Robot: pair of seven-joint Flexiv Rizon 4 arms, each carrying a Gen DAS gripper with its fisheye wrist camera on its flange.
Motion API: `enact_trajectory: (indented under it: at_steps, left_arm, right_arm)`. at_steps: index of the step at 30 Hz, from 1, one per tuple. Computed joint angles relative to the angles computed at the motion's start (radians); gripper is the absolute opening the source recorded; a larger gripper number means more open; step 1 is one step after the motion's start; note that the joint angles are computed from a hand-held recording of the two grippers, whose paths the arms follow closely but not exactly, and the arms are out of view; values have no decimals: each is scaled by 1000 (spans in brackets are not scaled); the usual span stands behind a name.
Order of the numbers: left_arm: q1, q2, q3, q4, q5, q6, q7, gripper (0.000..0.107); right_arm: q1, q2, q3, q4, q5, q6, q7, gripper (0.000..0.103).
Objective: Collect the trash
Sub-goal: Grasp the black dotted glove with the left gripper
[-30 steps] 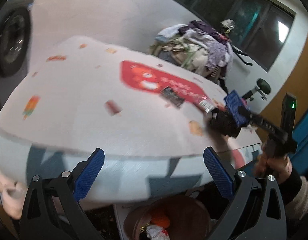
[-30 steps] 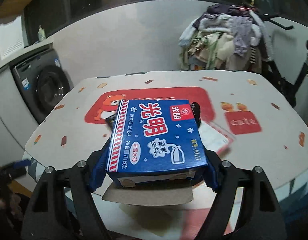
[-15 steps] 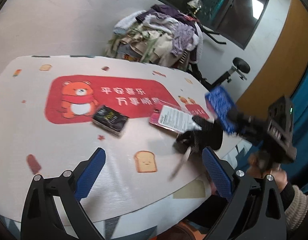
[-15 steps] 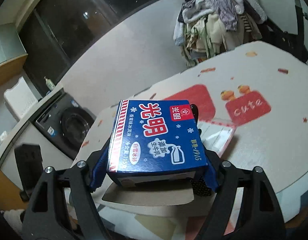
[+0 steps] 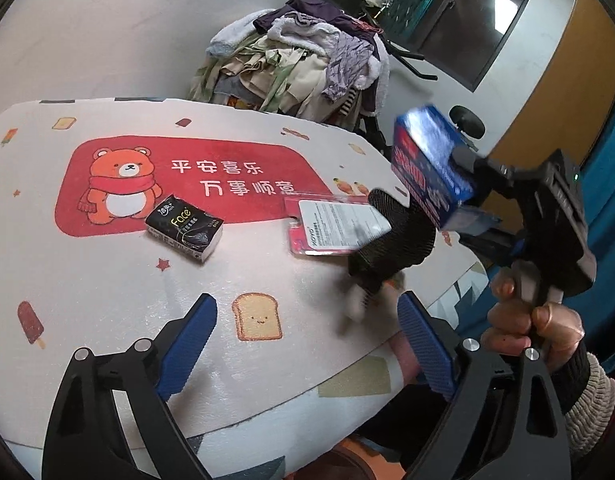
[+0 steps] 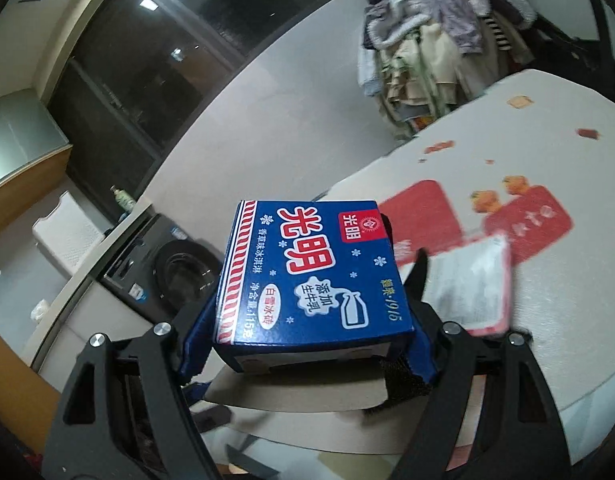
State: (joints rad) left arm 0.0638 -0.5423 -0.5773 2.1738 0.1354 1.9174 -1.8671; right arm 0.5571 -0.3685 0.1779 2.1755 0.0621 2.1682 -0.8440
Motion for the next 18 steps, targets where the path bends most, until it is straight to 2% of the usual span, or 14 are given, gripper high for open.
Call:
enact_trajectory:
  at_steps: [4,7,9,11,14,18]
  left_arm:
    - [16,-10,-25,2,23,4,3,88]
    - [12,-9,-26,3,23,4,8,85]
    - [13,-11,-26,7,22,18,1,85]
    - [11,-12,-24,5,25,22,-4,85]
    - [-17,-24,-8,-22,23,8,8,85]
    - [-87,-65,28,-93,-19,-73,64,85]
  right_arm:
    - [-32,1,38,-35,-89,-8,28,77]
    - [-108,-21,106,-59,-210,13,124,77]
    - [-117,-24,110,-63,-256,31,153,77]
    - [-100,-22,91,-62,-258,25,158,77]
    - [-118,-42,92,-58,-268,9,217,77]
    - [-119,-68,82,-36,-244,-6,279,77]
